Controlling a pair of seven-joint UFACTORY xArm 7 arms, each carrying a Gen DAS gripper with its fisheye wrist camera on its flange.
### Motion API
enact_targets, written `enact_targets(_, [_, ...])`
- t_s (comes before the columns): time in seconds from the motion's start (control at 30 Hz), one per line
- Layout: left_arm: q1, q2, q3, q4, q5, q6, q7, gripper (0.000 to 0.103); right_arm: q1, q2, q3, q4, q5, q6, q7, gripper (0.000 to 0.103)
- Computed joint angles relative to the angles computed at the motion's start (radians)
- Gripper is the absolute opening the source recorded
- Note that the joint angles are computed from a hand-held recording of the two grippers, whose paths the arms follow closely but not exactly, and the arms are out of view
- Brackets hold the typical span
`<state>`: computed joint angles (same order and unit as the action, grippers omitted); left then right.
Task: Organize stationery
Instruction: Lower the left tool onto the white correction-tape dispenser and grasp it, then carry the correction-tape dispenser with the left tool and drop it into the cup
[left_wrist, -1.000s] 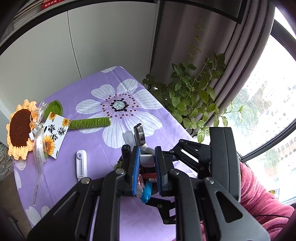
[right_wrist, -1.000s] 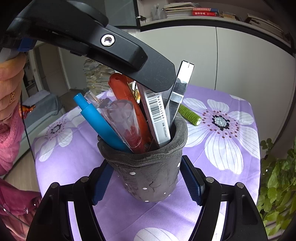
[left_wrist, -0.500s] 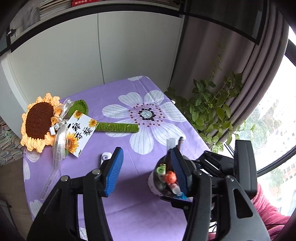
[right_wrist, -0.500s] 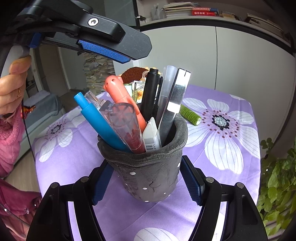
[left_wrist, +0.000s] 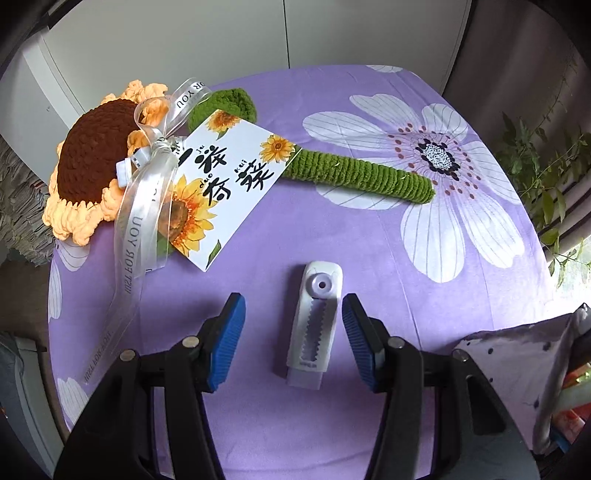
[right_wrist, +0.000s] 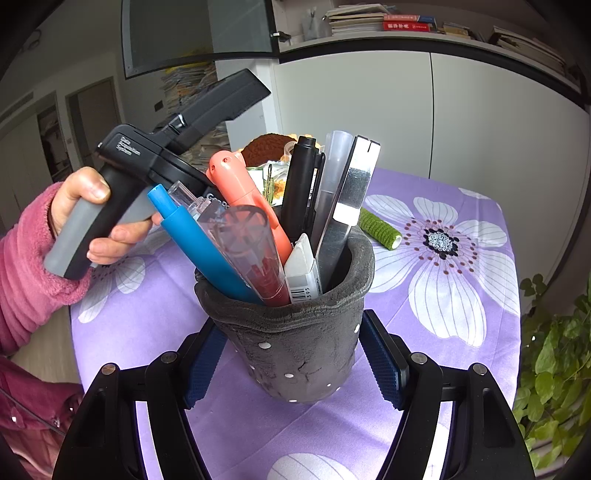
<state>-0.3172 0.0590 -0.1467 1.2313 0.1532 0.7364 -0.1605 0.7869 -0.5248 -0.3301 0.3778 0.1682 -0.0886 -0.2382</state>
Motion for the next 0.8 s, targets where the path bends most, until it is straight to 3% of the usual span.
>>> enact_targets(0.23, [-0.008,0.066,0.002,0.060,-0.016,0.016,-0.009,0.051,0.000,-0.001,-0.001,0.000,0.000,0.001,0.000,0.074])
enact_targets(0.27, [-0.009,0.062,0.002,0.054,-0.019,0.005,-0.009,0.048,0.001,-0.002,-0.002,0.000,0.000,0.002,0.000,0.074])
enact_targets(0.33, [-0.002,0.057,-0.003,0.053,-0.072,0.008,0.032,0.024,0.002,-0.002,-0.002,0.000,0.001,0.001,0.001,0.074])
enact_targets(0.5, [-0.007,0.004,0.002,-0.006,-0.044,-0.016,0.002,0.023,0.000,-0.002,0.000,-0.001,0.001,0.001,0.001,0.074])
enact_targets(0.8, [0.000,-0.228,-0.020,-0.194,-0.057,-0.124,0.036,0.023,-0.002,-0.003,0.003,-0.001,0.000,0.002,0.004,0.074])
